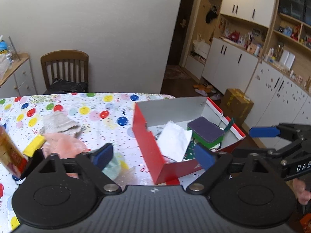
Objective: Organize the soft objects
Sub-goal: 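Move the left gripper to the clear zip bag while the right approaches the bubble wrap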
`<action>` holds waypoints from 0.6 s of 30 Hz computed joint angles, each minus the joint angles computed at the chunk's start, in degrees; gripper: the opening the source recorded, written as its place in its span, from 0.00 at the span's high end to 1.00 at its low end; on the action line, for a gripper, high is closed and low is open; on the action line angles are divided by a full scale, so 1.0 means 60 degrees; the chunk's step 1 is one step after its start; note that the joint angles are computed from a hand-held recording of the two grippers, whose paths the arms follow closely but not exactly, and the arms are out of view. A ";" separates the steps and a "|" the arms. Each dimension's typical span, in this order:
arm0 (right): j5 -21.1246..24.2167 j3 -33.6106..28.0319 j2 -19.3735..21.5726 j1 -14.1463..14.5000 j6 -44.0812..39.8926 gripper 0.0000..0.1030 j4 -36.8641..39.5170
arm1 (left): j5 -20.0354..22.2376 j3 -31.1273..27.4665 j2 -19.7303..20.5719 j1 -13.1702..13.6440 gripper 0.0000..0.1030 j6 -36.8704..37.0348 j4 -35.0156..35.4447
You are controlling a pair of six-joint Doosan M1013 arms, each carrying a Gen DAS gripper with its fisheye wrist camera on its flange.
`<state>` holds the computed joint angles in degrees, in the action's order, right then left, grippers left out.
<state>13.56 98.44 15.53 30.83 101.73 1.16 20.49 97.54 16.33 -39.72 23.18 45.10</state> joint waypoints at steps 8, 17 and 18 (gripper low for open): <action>-0.0030 -0.0130 0.0118 0.0673 0.1654 0.00 -0.1339 | -0.0528 0.1206 -0.0828 0.0358 0.00 -0.2734 0.2640; 0.0273 -0.0509 0.0524 0.1249 0.2578 0.00 -0.1898 | -0.0727 0.2222 -0.1451 0.0986 0.00 -0.3340 0.3370; 0.0341 -0.0571 0.0588 0.1310 0.2647 0.00 -0.1956 | -0.0808 0.2321 -0.1496 0.1072 0.00 -0.3378 0.3373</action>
